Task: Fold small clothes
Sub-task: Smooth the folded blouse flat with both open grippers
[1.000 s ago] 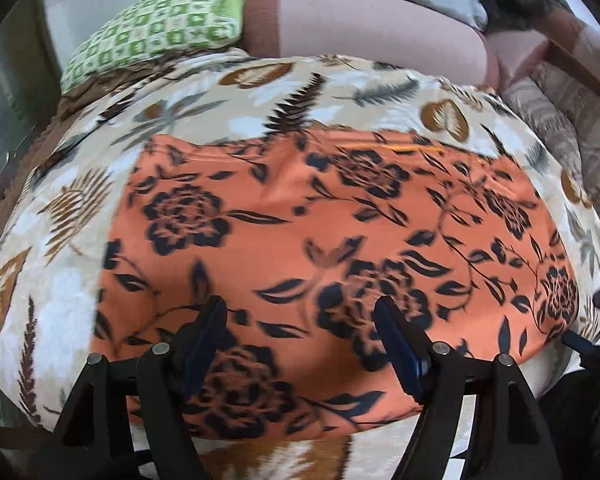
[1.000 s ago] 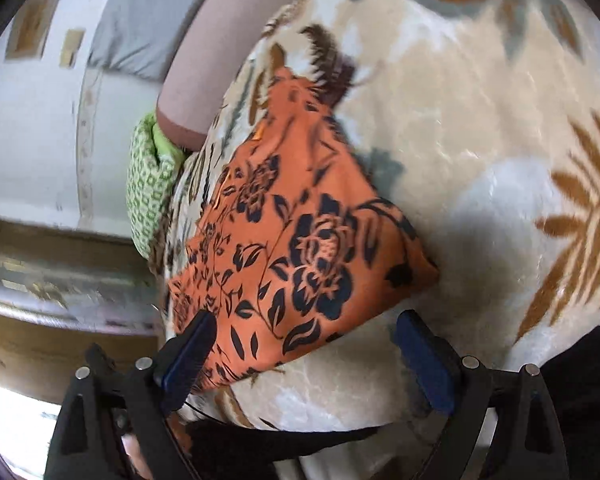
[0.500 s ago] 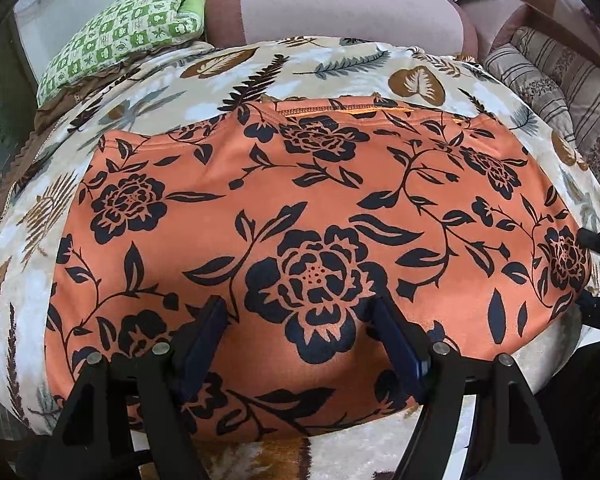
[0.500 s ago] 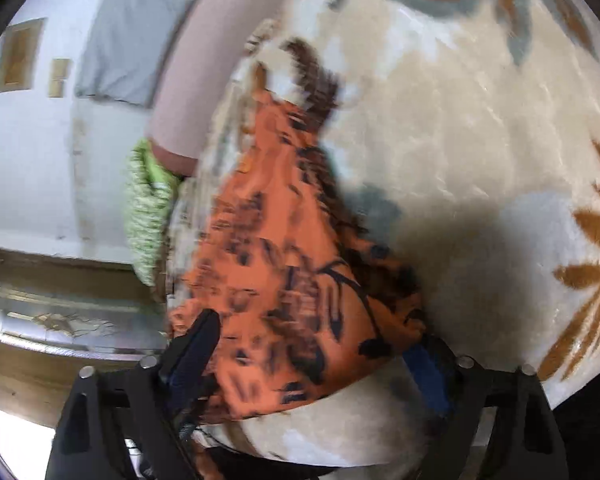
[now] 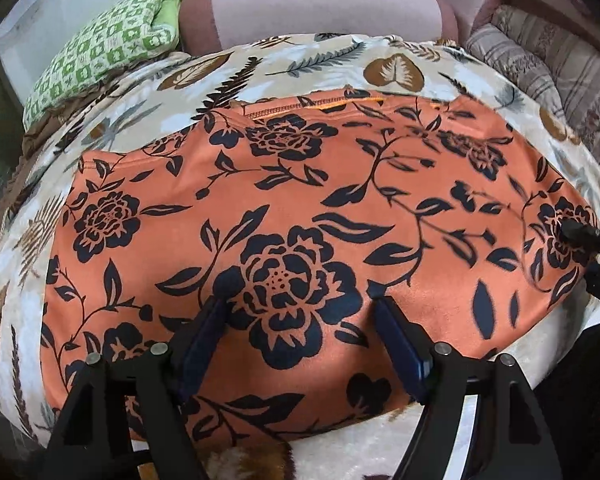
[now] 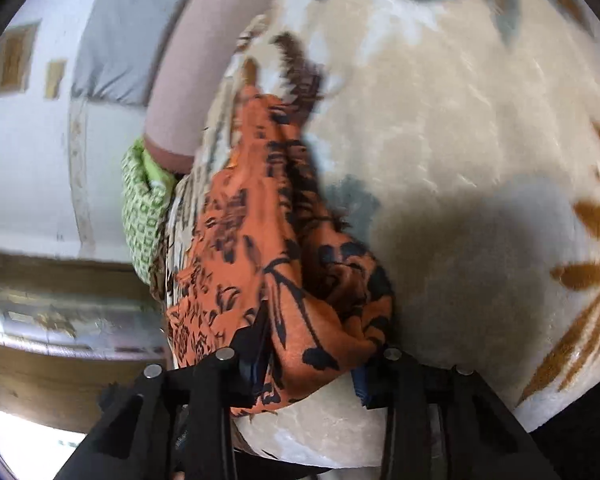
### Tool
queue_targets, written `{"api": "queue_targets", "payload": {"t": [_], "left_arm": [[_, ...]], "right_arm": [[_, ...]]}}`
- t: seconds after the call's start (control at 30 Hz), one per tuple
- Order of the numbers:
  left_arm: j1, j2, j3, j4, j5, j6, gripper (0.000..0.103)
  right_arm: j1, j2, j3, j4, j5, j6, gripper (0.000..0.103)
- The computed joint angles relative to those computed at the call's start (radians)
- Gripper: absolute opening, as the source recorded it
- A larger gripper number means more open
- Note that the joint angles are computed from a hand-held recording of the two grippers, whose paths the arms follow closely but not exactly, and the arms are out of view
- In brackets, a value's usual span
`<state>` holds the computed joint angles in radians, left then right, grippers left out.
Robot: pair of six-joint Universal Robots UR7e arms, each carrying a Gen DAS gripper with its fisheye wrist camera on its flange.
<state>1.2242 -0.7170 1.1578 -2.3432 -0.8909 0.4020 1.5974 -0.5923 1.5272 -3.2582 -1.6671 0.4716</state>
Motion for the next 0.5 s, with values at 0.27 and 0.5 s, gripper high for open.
{"api": "queue_targets", "payload": {"t": [0.27, 0.5], "left_arm": [[0.004, 0.009, -0.007, 0.003, 0.007, 0.01, 0.078], [0.003, 0.01, -0.009, 0.009, 0.01, 0.006, 0.079]], "right_arm": [[0.018, 0.017, -0.012, 0.021, -0.128, 0.043, 0.014], [0.004, 0.006, 0.009, -0.014, -0.067, 0.064, 0.021]]}}
